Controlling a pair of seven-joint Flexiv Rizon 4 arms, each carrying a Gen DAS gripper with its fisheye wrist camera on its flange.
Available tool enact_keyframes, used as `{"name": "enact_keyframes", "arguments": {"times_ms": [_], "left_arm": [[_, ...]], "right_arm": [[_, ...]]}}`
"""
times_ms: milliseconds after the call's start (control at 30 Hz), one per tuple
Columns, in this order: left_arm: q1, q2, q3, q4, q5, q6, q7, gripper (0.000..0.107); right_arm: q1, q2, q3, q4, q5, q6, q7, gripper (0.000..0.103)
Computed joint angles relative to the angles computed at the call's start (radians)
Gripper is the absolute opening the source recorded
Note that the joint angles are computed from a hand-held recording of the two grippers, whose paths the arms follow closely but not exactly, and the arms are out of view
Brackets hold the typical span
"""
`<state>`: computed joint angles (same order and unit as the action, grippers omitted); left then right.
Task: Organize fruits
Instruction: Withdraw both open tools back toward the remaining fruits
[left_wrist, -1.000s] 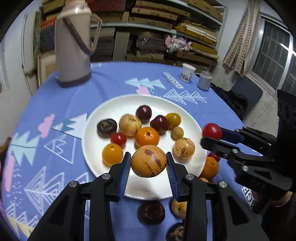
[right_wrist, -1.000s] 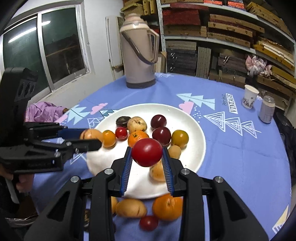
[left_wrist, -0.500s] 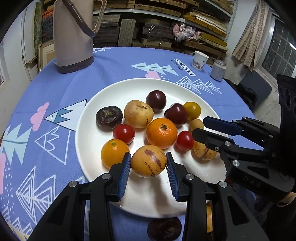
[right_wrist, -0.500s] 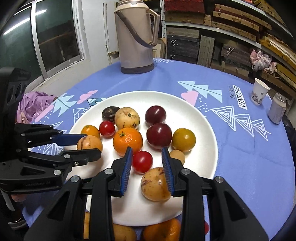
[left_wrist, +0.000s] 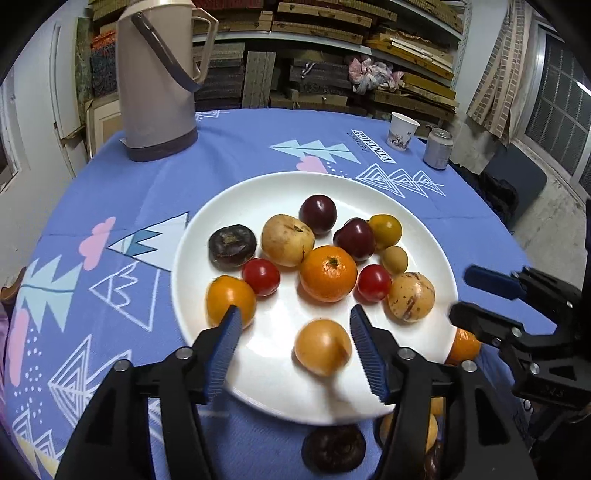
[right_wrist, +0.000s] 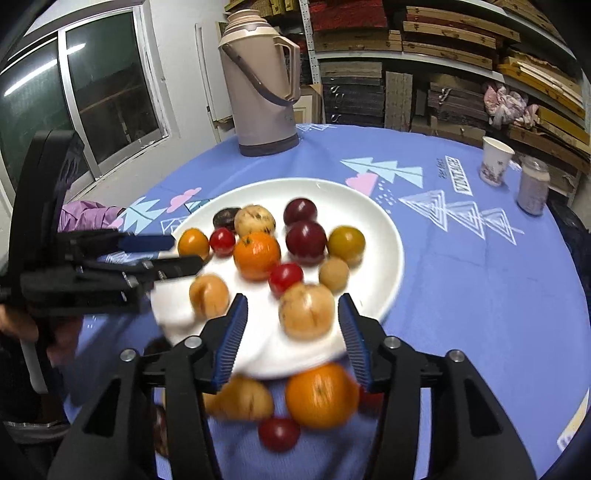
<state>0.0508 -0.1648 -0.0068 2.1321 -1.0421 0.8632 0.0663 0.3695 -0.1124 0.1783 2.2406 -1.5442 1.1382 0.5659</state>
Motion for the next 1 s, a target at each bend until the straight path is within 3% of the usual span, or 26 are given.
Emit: {"name": "enact_keyframes", "arguments": {"times_ms": [167,367,733,1000], "left_arm": [[0.010,0.037,0.021,0.036,-0.004,-0.019,0.032,0.064],[0.013,0.087,0.049,0.100,-0.008,-0.013,0.090,0.077],[0.039,0.150,0.095,0.161,0.041,-0.071,0.099,0.080],[0.040,0.186,0.113,0.196,0.056,-0.082,0.127,0.081]], "right_arm": [[0.015,0.048,0.032,0.066,0.044,-0.033,0.032,0.053],[0.051,0.091,0.065,0.107,0.081,-0.107,0.069,0.081],[0.112,0.131,0.111,0.140,0.152,-0.201,0.097,0.086],[0.149,0.109,0.116,0.124,0.147,-0.190,0.094,0.087]]}}
